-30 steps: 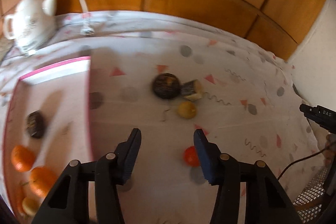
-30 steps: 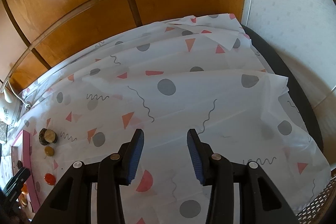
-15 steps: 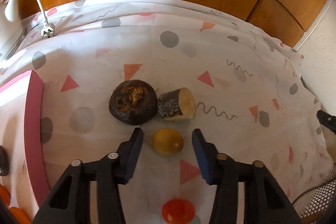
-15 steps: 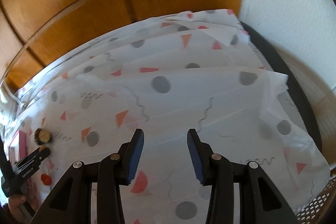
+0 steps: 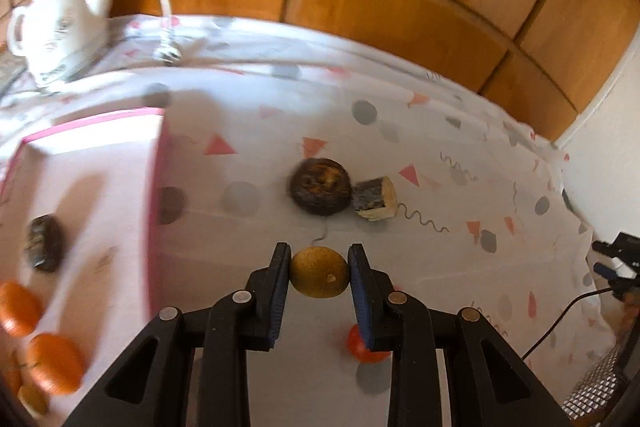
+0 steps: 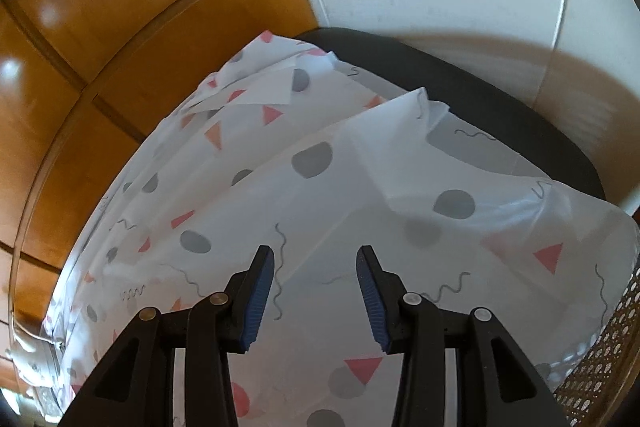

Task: Organize fruits
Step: 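Grasp the small yellow fruit with the left tool and lift it, then lower the yellow fruit into the pink tray and open the left tool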

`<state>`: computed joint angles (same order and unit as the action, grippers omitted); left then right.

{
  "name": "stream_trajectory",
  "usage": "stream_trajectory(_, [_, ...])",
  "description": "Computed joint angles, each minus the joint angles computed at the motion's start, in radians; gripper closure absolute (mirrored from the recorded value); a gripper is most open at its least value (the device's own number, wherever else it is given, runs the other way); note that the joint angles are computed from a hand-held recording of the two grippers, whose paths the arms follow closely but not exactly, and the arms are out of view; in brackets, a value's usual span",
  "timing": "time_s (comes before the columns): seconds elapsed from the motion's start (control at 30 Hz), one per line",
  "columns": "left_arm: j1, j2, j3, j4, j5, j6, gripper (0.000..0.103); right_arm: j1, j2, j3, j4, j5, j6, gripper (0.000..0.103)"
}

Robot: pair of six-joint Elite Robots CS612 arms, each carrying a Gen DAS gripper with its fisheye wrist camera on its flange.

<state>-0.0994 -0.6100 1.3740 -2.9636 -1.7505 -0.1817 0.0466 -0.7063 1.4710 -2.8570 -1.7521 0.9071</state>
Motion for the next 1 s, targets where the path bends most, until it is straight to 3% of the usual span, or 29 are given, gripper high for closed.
stream_trajectory(0.27, [0.034,-0.055,0.102,-0.148,0.096,-0.061,0.073,0.003,0.006,-0.015,0.036,0.010,-0.028,0.060])
stream_trajectory(0.47, [0.060,-0.063,0.129,-0.156,0.167,-0.103,0.073,0.007,0.012,-0.029,0.063,0.013,-0.059,0.060])
stream_trajectory(0.83, [0.080,-0.085,0.203,-0.187,0.187,-0.143,0.073,0.019,0.016,-0.043,0.097,0.023,-0.110,0.060])
stream_trajectory(1.0, [0.086,-0.099,0.236,-0.227,0.188,-0.166,0.066,0.025,0.017,-0.048,0.108,0.009,-0.129,0.060])
